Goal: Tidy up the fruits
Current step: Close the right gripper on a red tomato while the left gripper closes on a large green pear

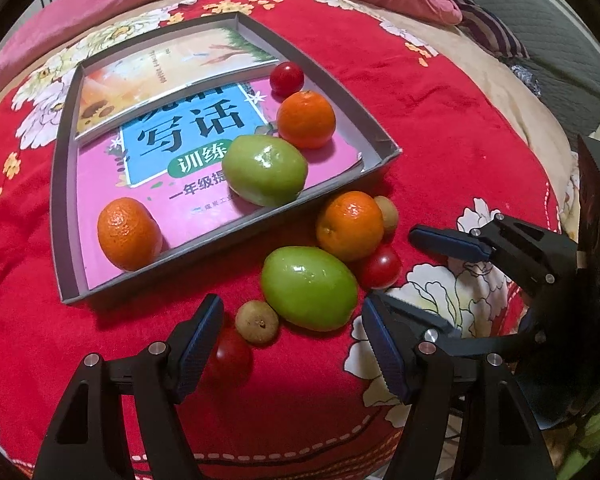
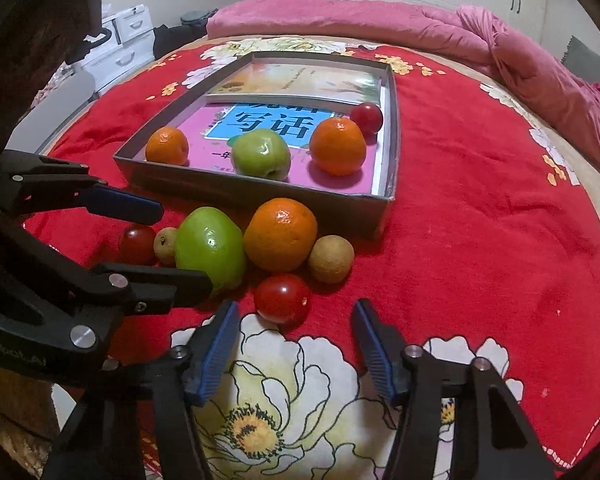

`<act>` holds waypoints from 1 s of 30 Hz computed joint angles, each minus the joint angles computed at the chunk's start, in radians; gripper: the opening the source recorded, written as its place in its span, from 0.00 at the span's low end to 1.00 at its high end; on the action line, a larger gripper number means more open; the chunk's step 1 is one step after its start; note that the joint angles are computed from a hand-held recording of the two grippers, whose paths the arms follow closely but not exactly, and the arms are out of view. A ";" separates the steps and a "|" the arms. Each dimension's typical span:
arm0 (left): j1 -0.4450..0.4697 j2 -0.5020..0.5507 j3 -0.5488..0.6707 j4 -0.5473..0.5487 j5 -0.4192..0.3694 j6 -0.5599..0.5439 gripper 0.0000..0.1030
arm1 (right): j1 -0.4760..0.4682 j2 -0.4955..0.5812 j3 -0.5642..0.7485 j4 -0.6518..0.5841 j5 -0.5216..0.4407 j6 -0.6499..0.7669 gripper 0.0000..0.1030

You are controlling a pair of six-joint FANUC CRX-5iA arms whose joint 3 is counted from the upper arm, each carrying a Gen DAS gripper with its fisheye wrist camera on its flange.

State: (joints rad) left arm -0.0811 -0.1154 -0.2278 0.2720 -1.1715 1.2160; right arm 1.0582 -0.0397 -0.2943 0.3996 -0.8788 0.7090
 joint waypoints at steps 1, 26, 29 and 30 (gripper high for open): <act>0.000 0.003 0.000 0.001 0.001 0.000 0.71 | -0.001 0.003 0.000 0.001 0.002 0.001 0.51; -0.028 0.050 0.005 0.010 0.037 -0.001 0.71 | -0.021 -0.015 -0.016 -0.043 0.037 0.068 0.29; -0.034 0.053 0.007 -0.003 0.041 0.002 0.65 | -0.025 -0.021 -0.016 -0.060 0.039 0.070 0.29; -0.036 0.055 0.008 -0.002 0.043 0.002 0.64 | -0.029 -0.025 -0.015 -0.073 0.042 0.071 0.29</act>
State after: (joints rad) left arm -0.1174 -0.0604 -0.2198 0.2698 -1.1280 1.2179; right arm 1.0289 -0.0649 -0.3089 0.3269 -0.8370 0.7801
